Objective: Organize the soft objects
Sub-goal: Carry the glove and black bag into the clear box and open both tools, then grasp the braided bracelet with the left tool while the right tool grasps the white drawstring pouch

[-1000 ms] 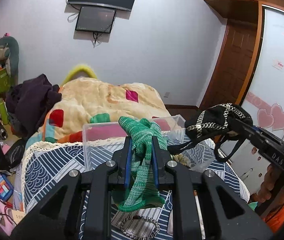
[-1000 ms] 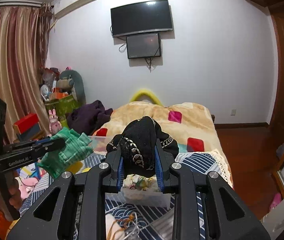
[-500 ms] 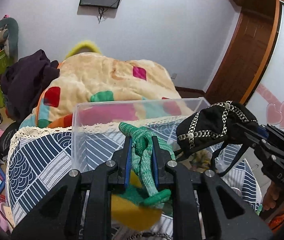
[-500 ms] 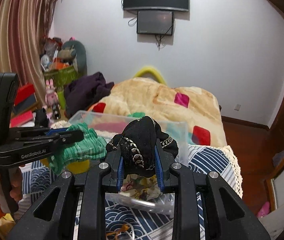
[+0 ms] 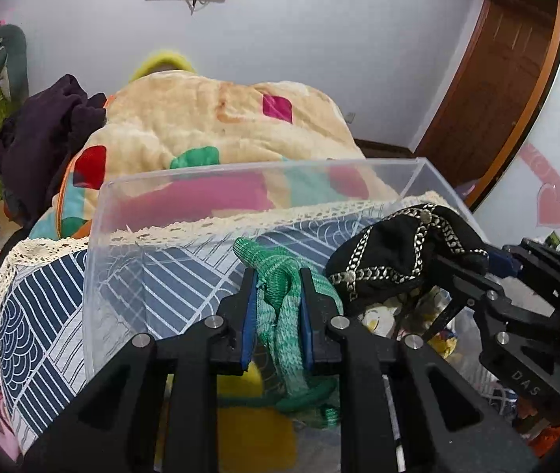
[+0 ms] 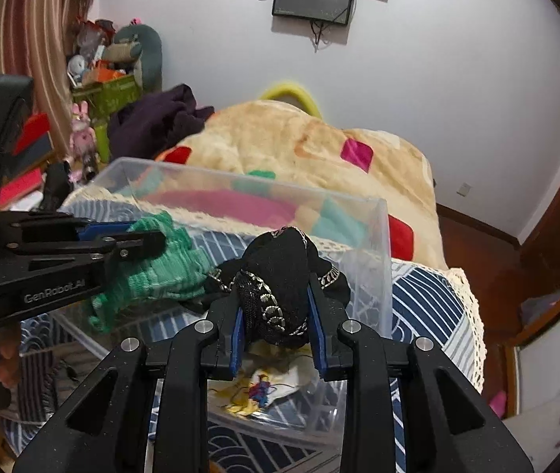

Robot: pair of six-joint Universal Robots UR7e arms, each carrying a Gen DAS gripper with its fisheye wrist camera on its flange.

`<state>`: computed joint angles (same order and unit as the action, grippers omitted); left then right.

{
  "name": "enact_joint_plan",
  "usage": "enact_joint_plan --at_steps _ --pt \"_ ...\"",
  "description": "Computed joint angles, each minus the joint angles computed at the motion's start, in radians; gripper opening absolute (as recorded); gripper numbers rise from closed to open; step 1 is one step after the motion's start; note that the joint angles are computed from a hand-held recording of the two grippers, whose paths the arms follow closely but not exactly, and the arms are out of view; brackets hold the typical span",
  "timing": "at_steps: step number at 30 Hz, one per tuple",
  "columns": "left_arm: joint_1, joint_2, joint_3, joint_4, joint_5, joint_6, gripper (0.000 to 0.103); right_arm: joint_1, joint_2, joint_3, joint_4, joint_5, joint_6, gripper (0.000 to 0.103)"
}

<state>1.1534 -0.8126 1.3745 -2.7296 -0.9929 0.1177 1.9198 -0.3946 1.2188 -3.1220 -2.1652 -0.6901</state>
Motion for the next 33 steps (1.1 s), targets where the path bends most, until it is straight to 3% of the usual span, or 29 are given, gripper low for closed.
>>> enact_joint_plan --at_steps 2,4,9,11,15,20,23,28,33 --pt "-0.003 -0.010 0.012 0.004 -0.002 0.002 0.024 -0.002 -0.010 0.009 0.007 0.005 0.014 0.035" --pt "-0.005 -0.022 0.026 0.005 -0.007 0.001 0.030 -0.005 -0.023 0.024 -0.001 0.016 0.023 0.050" --pt "-0.036 -0.062 0.091 -0.069 0.020 0.055 0.050 0.003 -0.059 0.084 -0.084 0.042 0.005 0.054" --pt "-0.053 -0.077 0.119 -0.110 0.030 0.082 0.056 0.008 -0.070 0.109 -0.134 0.054 -0.009 0.065" --pt "-0.082 -0.119 0.177 -0.178 0.037 0.117 0.071 0.019 -0.115 0.192 -0.234 0.097 -0.025 0.070" --pt "-0.116 -0.182 0.281 -0.269 0.059 0.145 0.079 0.025 -0.163 0.283 -0.313 0.147 -0.020 0.082" --pt "-0.128 -0.217 0.348 -0.314 0.068 0.148 0.085 0.023 -0.189 0.333 -0.331 0.177 -0.013 0.084" --pt "-0.140 -0.253 0.445 -0.370 0.108 0.157 0.088 0.018 -0.205 0.393 -0.344 0.197 -0.004 0.084" --pt "-0.122 -0.282 0.512 -0.328 0.108 0.095 0.088 0.004 -0.203 0.432 -0.317 0.202 0.030 0.084"
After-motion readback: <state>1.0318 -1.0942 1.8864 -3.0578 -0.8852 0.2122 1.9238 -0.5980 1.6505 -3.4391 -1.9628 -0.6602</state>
